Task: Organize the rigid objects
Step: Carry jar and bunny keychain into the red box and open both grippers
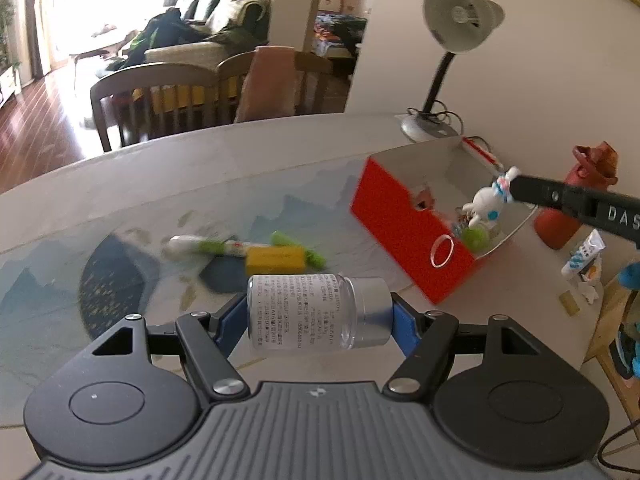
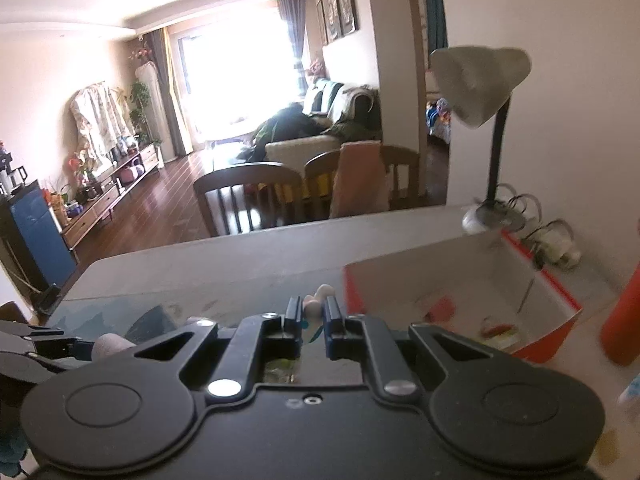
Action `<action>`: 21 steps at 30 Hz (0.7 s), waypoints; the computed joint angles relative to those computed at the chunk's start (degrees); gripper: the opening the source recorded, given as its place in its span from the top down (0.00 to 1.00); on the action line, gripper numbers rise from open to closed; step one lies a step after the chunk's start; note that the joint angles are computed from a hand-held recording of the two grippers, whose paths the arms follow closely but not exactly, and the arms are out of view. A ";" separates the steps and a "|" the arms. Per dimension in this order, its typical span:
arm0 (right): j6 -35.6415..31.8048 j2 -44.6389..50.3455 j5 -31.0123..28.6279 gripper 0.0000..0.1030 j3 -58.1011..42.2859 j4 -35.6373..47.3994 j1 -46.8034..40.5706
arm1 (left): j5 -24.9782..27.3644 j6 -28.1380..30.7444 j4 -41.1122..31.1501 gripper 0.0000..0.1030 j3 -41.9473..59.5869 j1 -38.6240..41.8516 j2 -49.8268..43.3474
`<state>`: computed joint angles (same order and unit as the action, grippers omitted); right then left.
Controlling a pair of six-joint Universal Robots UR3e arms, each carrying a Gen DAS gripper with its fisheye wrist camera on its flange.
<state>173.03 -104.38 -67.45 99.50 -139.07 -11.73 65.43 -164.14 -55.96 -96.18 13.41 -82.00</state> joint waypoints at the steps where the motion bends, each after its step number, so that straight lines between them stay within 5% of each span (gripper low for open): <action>1: -0.94 0.11 0.87 0.91 -0.22 0.22 -1.40 | 0.94 -1.18 0.49 0.29 1.51 -1.74 -1.34; 11: -11.92 3.30 10.40 0.91 -2.84 5.90 -16.06 | 8.74 -11.51 2.89 0.29 18.89 -16.76 -17.52; 21: -19.67 10.27 14.15 0.91 -4.91 7.98 -23.77 | 15.36 -19.08 -5.12 0.29 49.42 -26.92 -40.36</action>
<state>153.36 -94.11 -53.30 94.59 -131.09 -35.50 80.79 -183.22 -61.08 -46.76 -13.51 -122.36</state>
